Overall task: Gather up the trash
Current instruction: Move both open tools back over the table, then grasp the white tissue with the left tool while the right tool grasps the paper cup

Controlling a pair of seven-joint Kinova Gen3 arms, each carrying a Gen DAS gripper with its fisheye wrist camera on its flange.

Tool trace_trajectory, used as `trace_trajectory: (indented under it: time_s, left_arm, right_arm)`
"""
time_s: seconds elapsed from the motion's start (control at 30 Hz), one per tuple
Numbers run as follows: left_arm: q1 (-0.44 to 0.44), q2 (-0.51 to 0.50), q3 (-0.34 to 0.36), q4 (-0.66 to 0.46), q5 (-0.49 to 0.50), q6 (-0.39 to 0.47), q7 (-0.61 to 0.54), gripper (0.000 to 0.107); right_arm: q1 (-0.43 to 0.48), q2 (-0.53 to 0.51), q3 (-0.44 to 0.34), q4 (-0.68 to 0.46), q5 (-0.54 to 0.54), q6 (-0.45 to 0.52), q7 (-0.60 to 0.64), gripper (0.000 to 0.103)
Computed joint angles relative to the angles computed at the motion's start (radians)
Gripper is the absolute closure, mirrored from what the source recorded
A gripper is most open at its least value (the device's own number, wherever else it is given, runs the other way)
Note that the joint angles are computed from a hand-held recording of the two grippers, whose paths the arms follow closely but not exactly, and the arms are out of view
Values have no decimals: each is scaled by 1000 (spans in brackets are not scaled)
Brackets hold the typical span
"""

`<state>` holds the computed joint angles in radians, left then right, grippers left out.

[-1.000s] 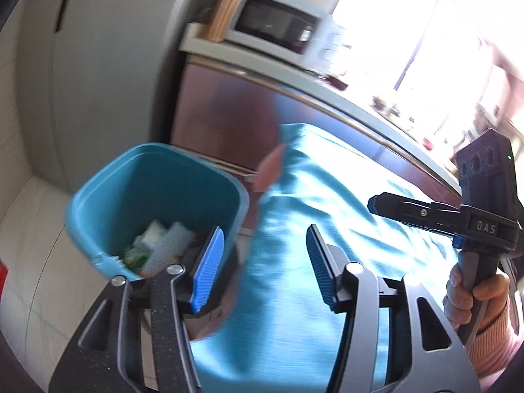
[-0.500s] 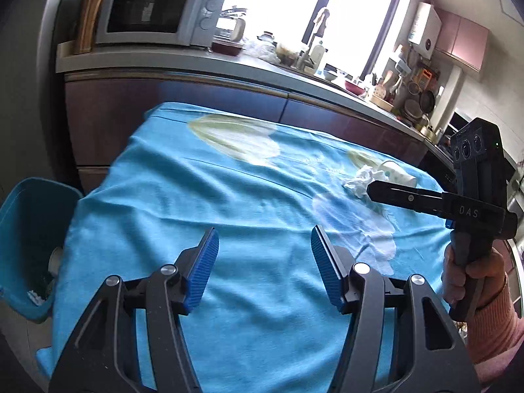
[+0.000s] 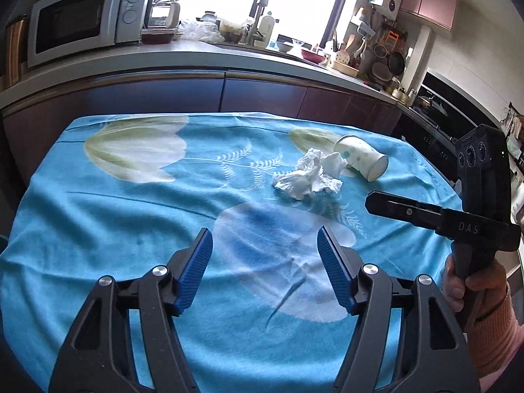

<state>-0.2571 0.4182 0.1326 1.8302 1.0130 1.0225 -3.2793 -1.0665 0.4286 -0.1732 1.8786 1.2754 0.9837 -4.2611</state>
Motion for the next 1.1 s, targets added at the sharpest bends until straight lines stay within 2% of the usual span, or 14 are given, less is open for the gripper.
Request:
trace_trajectory:
  time_s: [0.37,0.6,0.67,0.73,0.97,1.07,1.1]
  left_arm:
    - [176,5,71,-19,-30,-176,84,37]
    - [252,31,108,-53,-105,-262,179,36]
    - [266,37,116,-59,-131,-283,207,36]
    - [282,43,123,-67,-163,-304,241,37]
    - [298,77,145,-111,-260,-310,354,53]
    - [289,82,165,-111,-272,-324,368,58]
    - [286,84,169,-113,-277,-324,370,63]
  right_arm:
    - [-24,-22,-33,98,7,63,-173,54]
    - [-31,-35,-50,127,-36,117,-204,51]
    - [-32,-40,-53,128,-62,142,-194,45]
    - [-33,-44,-54,128,-92,171,-187,43]
    - [-8,-51,-49,112,-204,247,-121,33]
    - [8,-56,-41,120,-212,242,-108,29]
    - [18,-55,-39,114,-219,239,-90,29]
